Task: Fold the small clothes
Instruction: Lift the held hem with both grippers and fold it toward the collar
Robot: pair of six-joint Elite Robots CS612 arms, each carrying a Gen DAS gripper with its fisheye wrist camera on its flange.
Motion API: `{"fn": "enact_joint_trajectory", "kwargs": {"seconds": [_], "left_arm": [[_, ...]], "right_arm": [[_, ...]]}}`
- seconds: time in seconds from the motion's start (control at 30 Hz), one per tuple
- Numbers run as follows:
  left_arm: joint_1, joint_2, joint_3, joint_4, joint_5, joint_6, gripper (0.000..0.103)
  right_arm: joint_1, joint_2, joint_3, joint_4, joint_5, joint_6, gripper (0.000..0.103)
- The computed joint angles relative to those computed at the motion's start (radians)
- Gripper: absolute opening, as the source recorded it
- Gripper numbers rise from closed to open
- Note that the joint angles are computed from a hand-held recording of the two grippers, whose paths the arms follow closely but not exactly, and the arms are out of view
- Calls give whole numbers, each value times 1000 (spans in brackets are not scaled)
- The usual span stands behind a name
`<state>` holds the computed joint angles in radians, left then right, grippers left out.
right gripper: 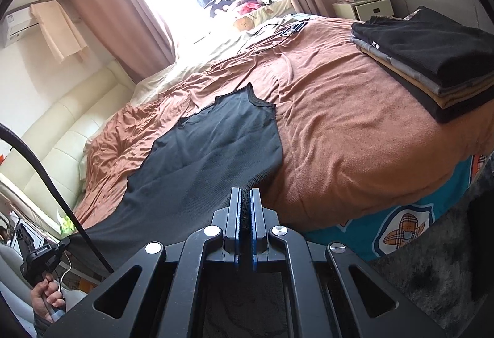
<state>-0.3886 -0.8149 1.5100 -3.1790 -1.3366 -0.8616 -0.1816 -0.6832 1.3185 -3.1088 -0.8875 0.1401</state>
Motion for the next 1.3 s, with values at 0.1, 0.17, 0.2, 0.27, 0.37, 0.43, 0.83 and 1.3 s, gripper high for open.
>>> {"fn": "enact_joint_trajectory", "kwargs": {"seconds": [0.1, 0.17, 0.2, 0.27, 0.37, 0.43, 0.83, 1.3], "left_arm": [[7, 7, -30, 7, 0, 18, 4], [13, 14, -57, 17, -5, 37, 4], [16, 19, -72, 22, -5, 47, 4], [21, 29, -101, 26, -3, 64, 4], [30, 46, -147, 37, -2, 82, 4], [35, 58, -174, 40, 1, 87, 4], [69, 131, -347, 114, 12, 116, 4], [101, 254, -609, 321, -23, 150, 4]], "right_arm": [[7, 12, -34, -2, -2, 5, 1], [13, 24, -63, 3, -8, 11, 1], [15, 30, -76, 6, -8, 12, 1], [21, 44, -110, 17, -9, 16, 1], [30, 64, -158, 36, -23, 10, 1], [35, 81, -197, 52, -28, 15, 1], [67, 198, -448, 130, -87, 76, 1], [106, 454, -980, 427, -140, 84, 1]]}}
